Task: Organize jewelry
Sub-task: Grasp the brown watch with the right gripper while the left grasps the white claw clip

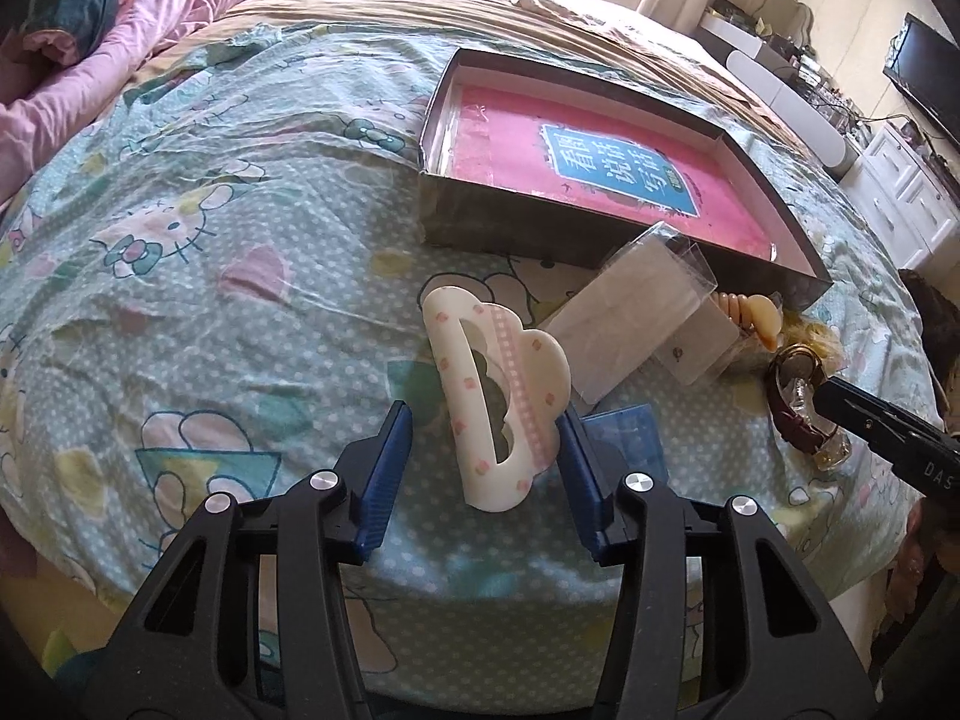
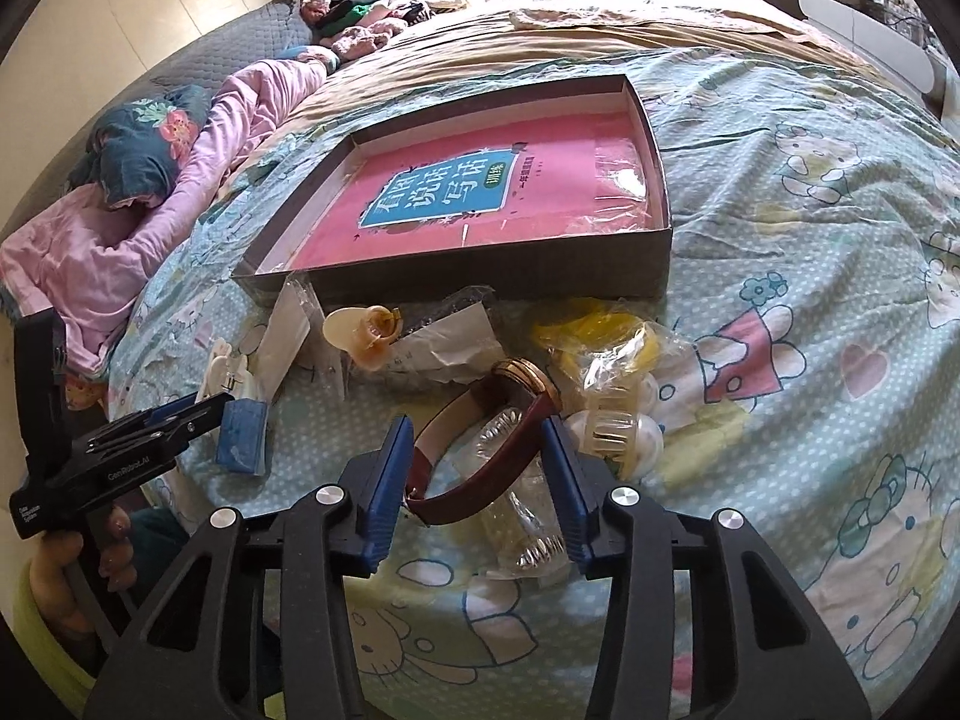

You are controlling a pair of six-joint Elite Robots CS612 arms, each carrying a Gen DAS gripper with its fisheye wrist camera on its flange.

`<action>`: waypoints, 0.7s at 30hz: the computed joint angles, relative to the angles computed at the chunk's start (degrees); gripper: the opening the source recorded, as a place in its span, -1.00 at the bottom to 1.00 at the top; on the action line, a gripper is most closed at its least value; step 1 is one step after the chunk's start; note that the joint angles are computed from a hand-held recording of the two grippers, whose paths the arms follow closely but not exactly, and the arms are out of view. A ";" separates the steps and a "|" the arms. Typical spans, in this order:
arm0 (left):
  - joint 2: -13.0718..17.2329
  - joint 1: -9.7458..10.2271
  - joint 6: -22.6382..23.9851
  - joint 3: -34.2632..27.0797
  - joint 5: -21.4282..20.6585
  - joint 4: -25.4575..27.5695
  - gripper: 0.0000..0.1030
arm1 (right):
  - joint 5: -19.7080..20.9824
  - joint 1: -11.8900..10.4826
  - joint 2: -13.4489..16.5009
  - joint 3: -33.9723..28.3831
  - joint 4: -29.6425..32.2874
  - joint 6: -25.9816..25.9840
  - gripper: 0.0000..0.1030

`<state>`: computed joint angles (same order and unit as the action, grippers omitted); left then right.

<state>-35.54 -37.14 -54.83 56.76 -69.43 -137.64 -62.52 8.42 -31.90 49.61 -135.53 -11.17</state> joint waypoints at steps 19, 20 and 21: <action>-1.32 0.04 0.52 3.58 1.29 -7.98 -0.47 | 1.71 -0.63 0.08 0.41 -5.15 -1.51 -0.84; -1.54 -0.06 0.58 3.85 1.95 -8.22 -0.47 | 2.24 -0.65 -0.14 0.85 -6.43 -2.11 -0.84; -1.76 -0.13 0.64 4.08 2.62 -8.33 -0.47 | 2.34 -0.65 -0.29 1.10 -7.43 -2.51 -0.85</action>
<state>-37.30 -37.27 -54.19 60.84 -66.81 -145.97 -60.18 7.77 -32.18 50.71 -142.96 -13.67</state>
